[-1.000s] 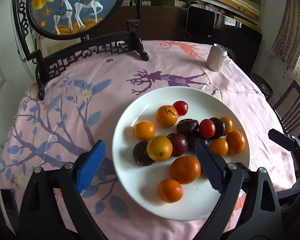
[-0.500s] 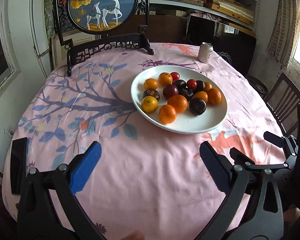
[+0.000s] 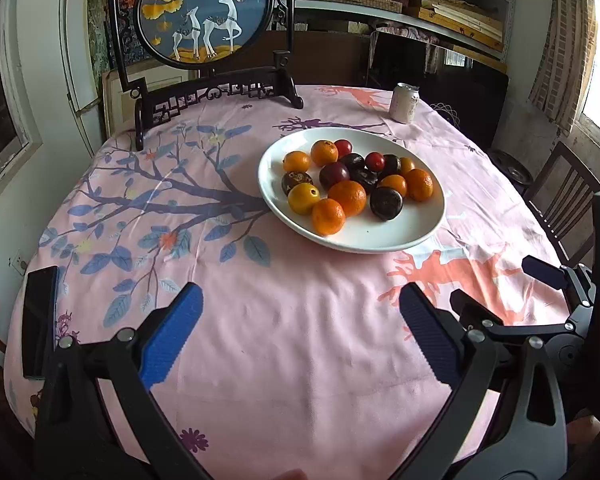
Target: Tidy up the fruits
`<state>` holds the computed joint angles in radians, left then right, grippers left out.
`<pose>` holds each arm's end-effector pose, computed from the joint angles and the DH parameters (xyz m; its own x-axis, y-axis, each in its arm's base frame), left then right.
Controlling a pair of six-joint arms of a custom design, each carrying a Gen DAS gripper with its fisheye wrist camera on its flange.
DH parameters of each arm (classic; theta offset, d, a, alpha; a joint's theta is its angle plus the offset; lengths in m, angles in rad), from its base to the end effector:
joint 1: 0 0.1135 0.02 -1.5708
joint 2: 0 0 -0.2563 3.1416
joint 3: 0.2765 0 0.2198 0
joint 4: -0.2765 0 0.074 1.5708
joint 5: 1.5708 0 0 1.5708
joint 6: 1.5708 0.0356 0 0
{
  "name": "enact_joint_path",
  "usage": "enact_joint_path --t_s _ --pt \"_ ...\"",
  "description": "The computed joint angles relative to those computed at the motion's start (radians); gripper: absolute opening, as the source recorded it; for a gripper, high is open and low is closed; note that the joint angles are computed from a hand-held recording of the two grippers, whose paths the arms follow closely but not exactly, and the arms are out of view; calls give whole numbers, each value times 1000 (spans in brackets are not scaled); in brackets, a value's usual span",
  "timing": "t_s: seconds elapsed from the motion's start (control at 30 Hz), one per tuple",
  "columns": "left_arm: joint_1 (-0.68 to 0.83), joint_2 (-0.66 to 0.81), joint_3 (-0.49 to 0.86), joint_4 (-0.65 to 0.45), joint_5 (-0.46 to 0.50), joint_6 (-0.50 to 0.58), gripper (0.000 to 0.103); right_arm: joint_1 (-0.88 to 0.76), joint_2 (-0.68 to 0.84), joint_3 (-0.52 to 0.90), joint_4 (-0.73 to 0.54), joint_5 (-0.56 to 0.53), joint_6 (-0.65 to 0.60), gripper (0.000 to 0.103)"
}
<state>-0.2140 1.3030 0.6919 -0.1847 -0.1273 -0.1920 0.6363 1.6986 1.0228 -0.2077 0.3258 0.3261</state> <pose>0.2318 -0.0458 0.2104 -0.7089 -0.0396 -0.7042 -0.0116 0.9989 -0.0445 0.2670 0.1831 0.1990 -0.7170 -0.1523 -0.6803 -0.1794 0.9833 -0.0311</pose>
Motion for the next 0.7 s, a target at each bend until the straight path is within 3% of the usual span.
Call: enact_joint_path --t_s 0.47,0.7 --pt "-28 7 -4 8 -34 -11 100 2 -10 -2 -5 5 5 102" --pt "-16 13 6 1 -3 12 100 5 -30 -7 -13 12 10 102"
